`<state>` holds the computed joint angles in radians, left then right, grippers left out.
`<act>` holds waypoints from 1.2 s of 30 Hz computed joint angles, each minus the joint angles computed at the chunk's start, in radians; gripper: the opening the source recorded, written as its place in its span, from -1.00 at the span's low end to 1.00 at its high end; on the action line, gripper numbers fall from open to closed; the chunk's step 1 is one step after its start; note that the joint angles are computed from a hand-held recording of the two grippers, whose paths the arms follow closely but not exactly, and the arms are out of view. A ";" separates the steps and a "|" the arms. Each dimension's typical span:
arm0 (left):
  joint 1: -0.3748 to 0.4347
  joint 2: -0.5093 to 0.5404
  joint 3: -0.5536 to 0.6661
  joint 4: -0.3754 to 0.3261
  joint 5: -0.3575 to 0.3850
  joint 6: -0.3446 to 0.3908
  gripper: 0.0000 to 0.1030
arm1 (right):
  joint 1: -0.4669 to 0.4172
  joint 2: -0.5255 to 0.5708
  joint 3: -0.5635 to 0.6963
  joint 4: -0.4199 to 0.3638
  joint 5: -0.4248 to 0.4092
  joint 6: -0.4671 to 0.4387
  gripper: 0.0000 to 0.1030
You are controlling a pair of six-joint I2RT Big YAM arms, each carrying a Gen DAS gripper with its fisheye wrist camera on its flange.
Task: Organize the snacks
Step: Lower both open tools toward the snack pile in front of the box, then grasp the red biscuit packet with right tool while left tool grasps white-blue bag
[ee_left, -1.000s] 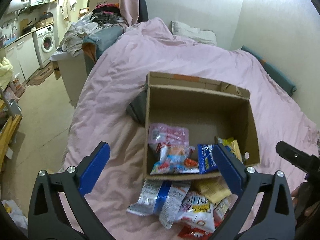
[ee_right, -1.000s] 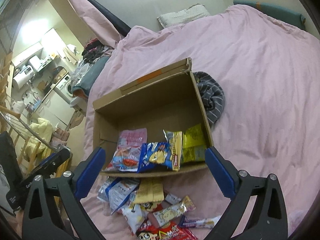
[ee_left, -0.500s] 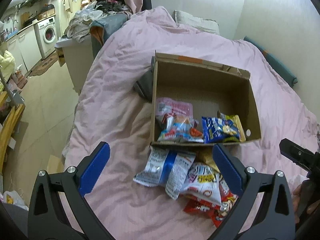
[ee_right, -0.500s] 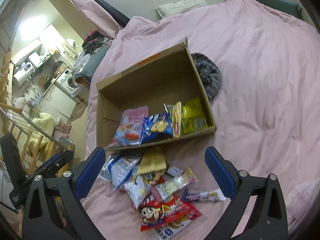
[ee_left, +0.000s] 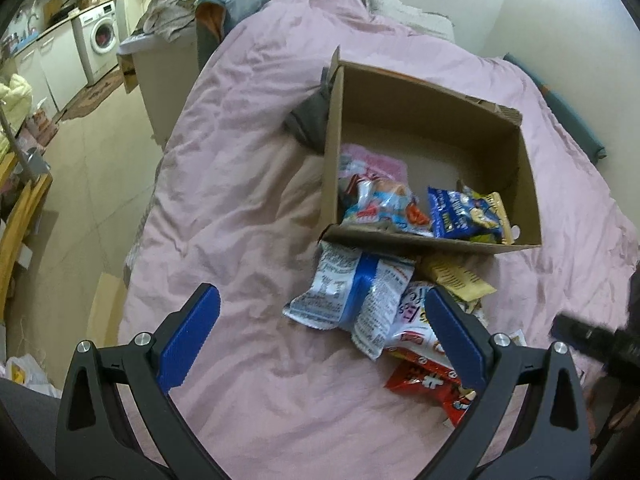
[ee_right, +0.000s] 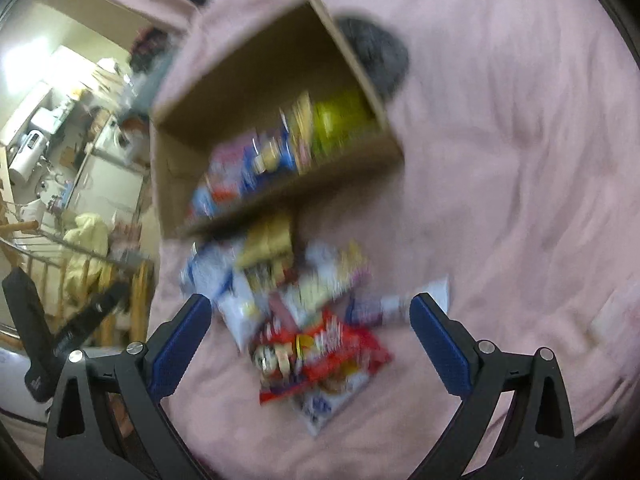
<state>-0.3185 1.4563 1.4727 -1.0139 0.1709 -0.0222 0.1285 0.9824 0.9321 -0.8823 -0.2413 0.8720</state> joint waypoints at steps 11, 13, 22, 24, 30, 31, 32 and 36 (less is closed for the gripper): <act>0.029 0.032 0.037 -0.049 0.002 -0.064 0.96 | 0.040 0.176 0.023 -0.026 -0.171 -0.028 0.60; 0.038 0.038 0.043 -0.054 0.000 -0.071 0.96 | 0.053 0.208 0.045 -0.041 -0.156 -0.047 0.53; 0.095 0.070 0.068 -0.086 -0.027 -0.132 0.96 | 0.053 0.140 0.027 -0.071 -0.125 -0.094 -0.61; 0.104 0.076 0.072 -0.090 -0.033 -0.144 0.96 | 0.040 0.100 0.016 -0.076 -0.122 -0.103 -0.72; 0.095 0.090 0.078 -0.101 -0.057 -0.151 0.96 | -0.007 -0.072 -0.014 -0.073 -0.073 -0.145 -0.80; 0.091 0.093 0.082 -0.102 -0.061 -0.151 0.96 | -0.011 -0.093 -0.014 -0.065 -0.065 -0.146 -0.80; 0.086 0.094 0.082 -0.101 -0.067 -0.148 0.96 | -0.023 -0.120 -0.017 -0.048 -0.066 -0.147 -0.81; 0.062 0.103 0.083 -0.090 -0.085 -0.116 0.96 | -0.066 -0.199 -0.037 0.048 -0.046 -0.121 -0.82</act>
<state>-0.2567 1.5591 1.5561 -1.1040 0.0854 -0.1384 0.0628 0.7832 0.8954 -0.8340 -0.2870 0.7512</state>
